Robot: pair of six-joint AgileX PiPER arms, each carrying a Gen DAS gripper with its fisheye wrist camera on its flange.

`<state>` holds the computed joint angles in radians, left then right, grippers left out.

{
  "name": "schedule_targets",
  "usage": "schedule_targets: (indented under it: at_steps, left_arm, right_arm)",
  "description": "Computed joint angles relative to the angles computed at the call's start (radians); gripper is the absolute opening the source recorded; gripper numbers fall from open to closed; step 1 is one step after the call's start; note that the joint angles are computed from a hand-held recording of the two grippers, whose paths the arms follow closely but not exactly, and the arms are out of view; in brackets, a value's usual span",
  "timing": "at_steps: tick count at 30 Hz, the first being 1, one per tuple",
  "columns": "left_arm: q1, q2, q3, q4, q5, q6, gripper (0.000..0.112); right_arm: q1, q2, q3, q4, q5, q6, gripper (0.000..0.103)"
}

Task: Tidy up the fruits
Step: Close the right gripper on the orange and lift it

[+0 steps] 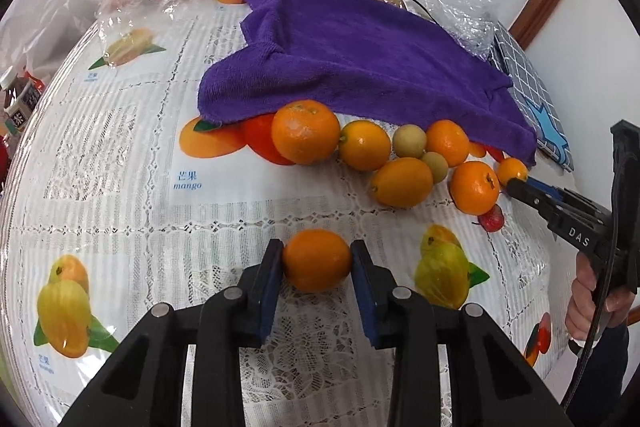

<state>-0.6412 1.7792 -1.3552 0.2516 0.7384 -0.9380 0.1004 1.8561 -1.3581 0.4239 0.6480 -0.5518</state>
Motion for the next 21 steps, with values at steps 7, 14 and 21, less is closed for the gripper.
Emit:
schedule_targets:
  at_steps: [7,14,21]
  left_arm:
    - [-0.014,0.021,-0.029,0.032,0.022,-0.041,0.033]
    - [-0.009,-0.016,0.029,0.022,-0.037,-0.046,0.032]
    - [-0.018,-0.054,0.060,0.054,-0.037,-0.114,0.032]
  right_arm:
    - [-0.006,-0.002,0.003,-0.010,0.018,-0.007,0.029]
    - [0.007,-0.005,0.011,-0.041,0.011,0.027,0.029]
    - [0.019,-0.045,0.009,-0.091,0.018,0.079,0.026]
